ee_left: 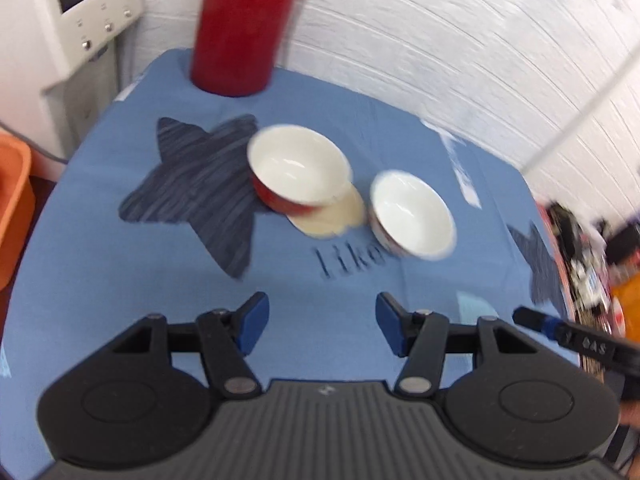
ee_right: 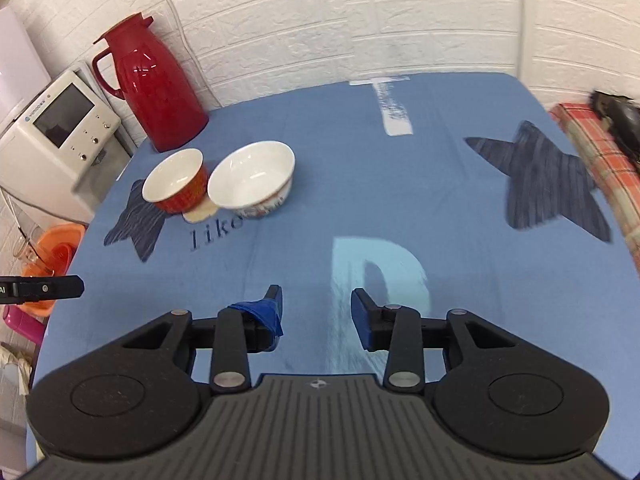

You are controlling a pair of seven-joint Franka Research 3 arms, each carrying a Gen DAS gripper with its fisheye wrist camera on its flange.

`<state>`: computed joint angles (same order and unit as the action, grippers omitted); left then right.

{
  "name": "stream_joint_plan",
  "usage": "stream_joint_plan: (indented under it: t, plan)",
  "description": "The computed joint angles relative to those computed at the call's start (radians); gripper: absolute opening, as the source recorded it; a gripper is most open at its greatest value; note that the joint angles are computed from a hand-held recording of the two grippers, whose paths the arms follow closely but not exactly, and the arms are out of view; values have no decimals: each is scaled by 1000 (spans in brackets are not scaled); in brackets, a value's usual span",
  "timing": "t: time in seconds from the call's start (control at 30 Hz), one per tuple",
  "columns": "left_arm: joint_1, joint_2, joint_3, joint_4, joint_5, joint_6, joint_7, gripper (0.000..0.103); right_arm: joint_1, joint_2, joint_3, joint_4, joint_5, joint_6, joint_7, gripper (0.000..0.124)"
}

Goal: Organize plates and bowls
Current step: 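Move both grippers toward the red-outside white bowl, then close the left gripper on the red bowl rim while the right gripper closes too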

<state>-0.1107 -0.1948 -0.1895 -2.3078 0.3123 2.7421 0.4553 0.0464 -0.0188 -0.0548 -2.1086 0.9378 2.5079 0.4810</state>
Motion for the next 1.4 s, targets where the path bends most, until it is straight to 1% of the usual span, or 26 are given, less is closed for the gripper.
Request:
stream_joint_plan:
  t: [0.13, 0.23, 0.3, 0.4, 0.5, 0.57, 0.6, 0.67, 0.73, 0.83, 0.93, 1.0, 1.07, 1.1, 1.13, 1.17, 1.2, 1.23, 1.27, 1.33, 1.4]
  plan:
    - [35, 108, 29, 108, 14, -55, 27, 58, 16, 111, 33, 131, 7, -24, 64, 22]
    - [47, 189, 47, 182, -1, -71, 63, 58, 30, 172, 71, 212, 23, -41, 67, 23]
    - [54, 235, 56, 221, -2, -76, 66, 58, 43, 204, 98, 254, 34, -34, 42, 23]
    - [65, 291, 66, 263, -25, -58, 88, 58, 72, 265, 133, 321, 14, -10, 30, 24]
    - [61, 338, 80, 307, 24, -79, 74, 58, 107, 342, 154, 396, -64, 32, 63, 24]
    - [69, 363, 79, 321, 7, -76, 96, 58, 126, 397, 163, 447, -129, 60, 79, 25]
    - [76, 377, 77, 326, -16, -65, 113, 58, 139, 417, 161, 465, -177, 67, 105, 25]
    - [75, 396, 84, 333, -10, -59, 114, 58, 175, 462, 143, 504, -288, 102, 185, 25]
    - [73, 414, 90, 341, 2, -57, 113, 58, 173, 494, 152, 534, -337, 106, 217, 26]
    - [80, 428, 93, 338, -8, -39, 118, 58, 169, 535, 158, 579, -403, 69, 263, 26]
    - [64, 425, 110, 333, 43, -39, 84, 58, 157, 551, 182, 585, -411, 86, 260, 26]
    - [67, 425, 110, 329, 51, -33, 83, 55, 161, 555, 182, 590, -432, 85, 272, 27]
    - [76, 421, 102, 318, 38, -13, 105, 38, 156, 565, 191, 600, -433, 79, 277, 28]
    - [88, 420, 90, 310, 9, 7, 133, 32, 150, 568, 199, 602, -425, 78, 274, 28]
    - [109, 420, 70, 300, -49, 34, 185, 14, 137, 571, 214, 604, -405, 72, 260, 28]
    - [126, 423, 48, 295, -108, 56, 229, 4, 123, 576, 227, 611, -385, 51, 250, 22]
    - [110, 421, 62, 303, -96, 34, 215, 4, 115, 581, 234, 619, -368, 26, 249, 21]
    - [97, 421, 74, 308, -75, 21, 201, 2, 105, 583, 241, 623, -347, 1, 247, 17]
    - [92, 416, 78, 301, -71, 23, 191, 2, 102, 582, 243, 621, -332, -17, 250, 12]
    - [108, 401, 67, 281, -122, 38, 214, 2, 114, 562, 240, 586, -321, 20, 235, 10]
    - [111, 384, 64, 266, -144, 41, 231, 2, 117, 553, 235, 585, -316, -1, 243, 9]
